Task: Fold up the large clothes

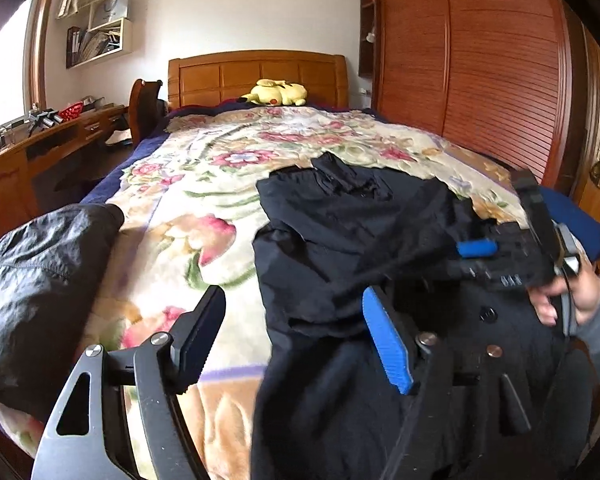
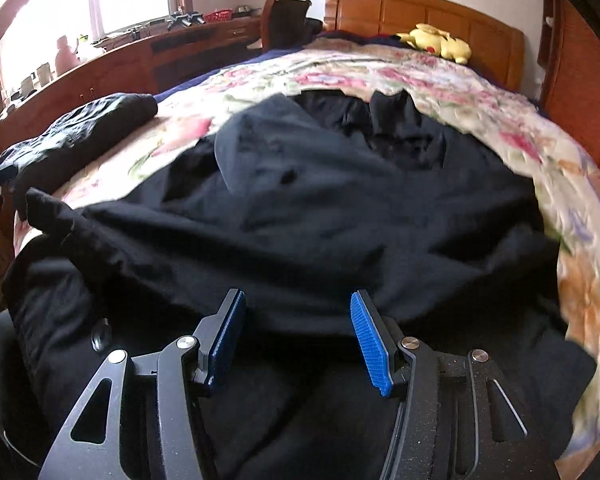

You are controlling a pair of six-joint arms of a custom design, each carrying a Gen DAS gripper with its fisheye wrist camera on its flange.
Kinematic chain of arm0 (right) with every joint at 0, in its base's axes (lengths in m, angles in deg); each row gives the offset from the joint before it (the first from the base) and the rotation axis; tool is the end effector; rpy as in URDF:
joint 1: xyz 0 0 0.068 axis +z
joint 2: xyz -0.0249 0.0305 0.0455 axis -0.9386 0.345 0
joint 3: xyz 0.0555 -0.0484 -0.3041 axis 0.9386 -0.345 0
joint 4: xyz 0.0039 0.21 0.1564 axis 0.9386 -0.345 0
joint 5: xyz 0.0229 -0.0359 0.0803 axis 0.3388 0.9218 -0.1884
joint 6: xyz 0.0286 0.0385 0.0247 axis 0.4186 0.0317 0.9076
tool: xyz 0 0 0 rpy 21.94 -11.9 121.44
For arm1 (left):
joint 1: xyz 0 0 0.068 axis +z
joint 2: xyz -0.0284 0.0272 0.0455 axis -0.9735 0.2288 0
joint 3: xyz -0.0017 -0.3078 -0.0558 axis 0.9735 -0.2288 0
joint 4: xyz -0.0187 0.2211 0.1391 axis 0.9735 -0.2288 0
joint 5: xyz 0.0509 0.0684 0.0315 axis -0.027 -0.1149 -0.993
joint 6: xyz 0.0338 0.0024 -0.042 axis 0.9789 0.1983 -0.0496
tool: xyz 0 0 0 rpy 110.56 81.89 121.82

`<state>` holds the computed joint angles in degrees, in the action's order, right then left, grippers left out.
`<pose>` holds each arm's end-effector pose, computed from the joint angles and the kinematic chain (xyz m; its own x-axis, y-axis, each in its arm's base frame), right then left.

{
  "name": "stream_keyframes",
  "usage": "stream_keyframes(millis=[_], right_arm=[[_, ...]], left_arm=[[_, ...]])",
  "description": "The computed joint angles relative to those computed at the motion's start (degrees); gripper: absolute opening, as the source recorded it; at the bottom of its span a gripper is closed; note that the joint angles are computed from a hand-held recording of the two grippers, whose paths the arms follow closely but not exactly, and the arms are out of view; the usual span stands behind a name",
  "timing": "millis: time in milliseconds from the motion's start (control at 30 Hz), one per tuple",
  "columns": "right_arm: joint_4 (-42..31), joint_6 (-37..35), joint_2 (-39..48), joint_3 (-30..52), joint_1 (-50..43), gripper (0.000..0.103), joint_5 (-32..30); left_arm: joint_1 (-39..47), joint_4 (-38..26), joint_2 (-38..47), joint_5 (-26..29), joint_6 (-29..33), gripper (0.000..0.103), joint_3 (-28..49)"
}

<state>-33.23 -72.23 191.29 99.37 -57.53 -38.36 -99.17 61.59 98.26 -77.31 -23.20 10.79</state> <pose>0.3205 0.0799 0.1251 -0.5668 -0.3970 -0.7219 -0.5706 0.8212 -0.0035 0.2319 -0.0875 0.1551 -0.5264 0.0434 -0.8491 0.1241 0.9919 -0.0262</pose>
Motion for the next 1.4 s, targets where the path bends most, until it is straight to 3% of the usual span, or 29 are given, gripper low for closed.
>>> stream_keyframes(millis=[433, 600, 1067, 1233, 1400], right_arm=[[3.3, 0.5, -9.3, -10.2, -5.5, 0.057, -2.4], [6.6, 0.4, -13.3, -14.9, -7.8, 0.057, -3.4], [8.1, 0.5, -14.7, -17.1, -8.2, 0.057, -5.1], [8.9, 0.4, -14.2, -17.5, -8.9, 0.057, -5.1], [8.9, 0.7, -14.1, -17.9, -10.2, 0.057, -5.2]], left_arm=[[0.7, -7.3, 13.8, 4.9, 2.1, 0.072, 14.3], [0.0, -10.3, 15.5, 8.1, 2.4, 0.072, 14.8], [0.1, -6.3, 19.6, 11.1, 0.0, 0.071, 12.0], [-0.1, -6.6, 22.2, 12.5, 0.1, 0.050, 13.6], [-1.1, -6.7, 22.5, 11.4, 1.7, 0.013, 13.9]])
